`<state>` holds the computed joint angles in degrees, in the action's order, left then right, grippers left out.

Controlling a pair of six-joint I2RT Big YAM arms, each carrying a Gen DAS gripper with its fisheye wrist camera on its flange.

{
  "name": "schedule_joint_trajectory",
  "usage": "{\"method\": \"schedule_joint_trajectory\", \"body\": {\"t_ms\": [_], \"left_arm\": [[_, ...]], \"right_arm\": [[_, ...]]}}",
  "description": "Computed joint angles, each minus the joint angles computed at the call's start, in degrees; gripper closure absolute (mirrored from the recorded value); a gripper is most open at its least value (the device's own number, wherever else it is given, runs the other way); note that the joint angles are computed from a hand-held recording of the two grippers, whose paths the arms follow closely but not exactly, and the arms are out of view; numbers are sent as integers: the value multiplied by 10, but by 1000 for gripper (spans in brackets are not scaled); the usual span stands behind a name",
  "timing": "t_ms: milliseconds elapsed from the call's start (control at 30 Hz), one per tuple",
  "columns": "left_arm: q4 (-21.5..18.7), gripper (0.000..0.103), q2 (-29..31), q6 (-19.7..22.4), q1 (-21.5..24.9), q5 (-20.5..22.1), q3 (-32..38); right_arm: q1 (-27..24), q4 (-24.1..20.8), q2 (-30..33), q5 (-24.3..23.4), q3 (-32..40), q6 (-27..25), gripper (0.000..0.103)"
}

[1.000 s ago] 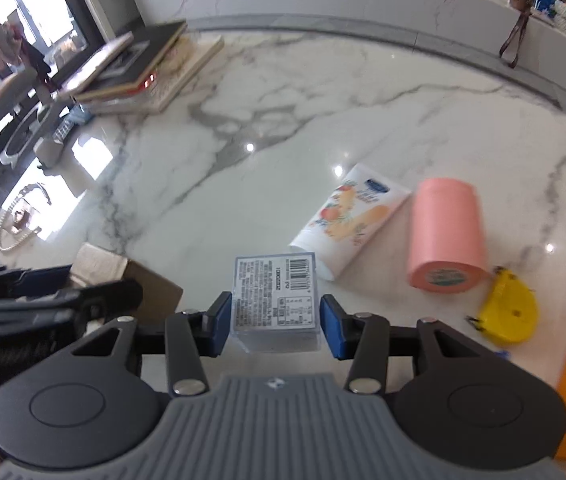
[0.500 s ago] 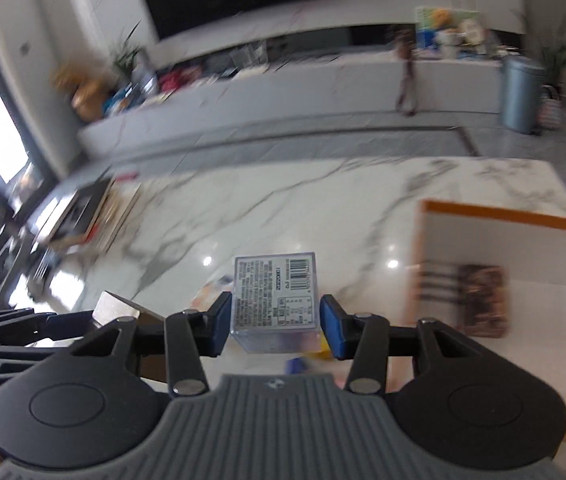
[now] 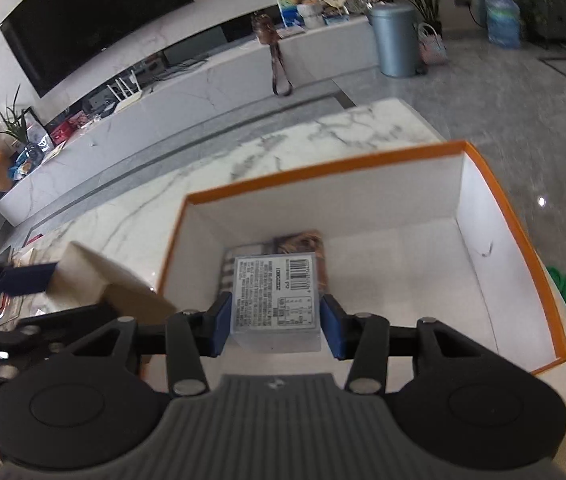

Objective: Organize rigid objects
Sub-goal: 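Carry both boxes into the orange box with both tools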

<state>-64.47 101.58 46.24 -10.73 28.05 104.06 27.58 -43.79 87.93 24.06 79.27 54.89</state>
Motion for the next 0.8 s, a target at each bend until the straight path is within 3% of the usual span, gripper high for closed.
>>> {"method": "schedule_joint_trajectory", "body": {"t_ms": [267,567,800], "left_arm": [[-55,35,76,140,-39,-87,60],[-129,35,131,212,-47,-121,121],[-201,35,169,301,-51,-138,175]], "right_arm": [[-24,27,11,-48,-24,-3,55],[-44,35,41,-101,-10,-38,55],[-59,38,44,-134,-20,-15,55]]}}
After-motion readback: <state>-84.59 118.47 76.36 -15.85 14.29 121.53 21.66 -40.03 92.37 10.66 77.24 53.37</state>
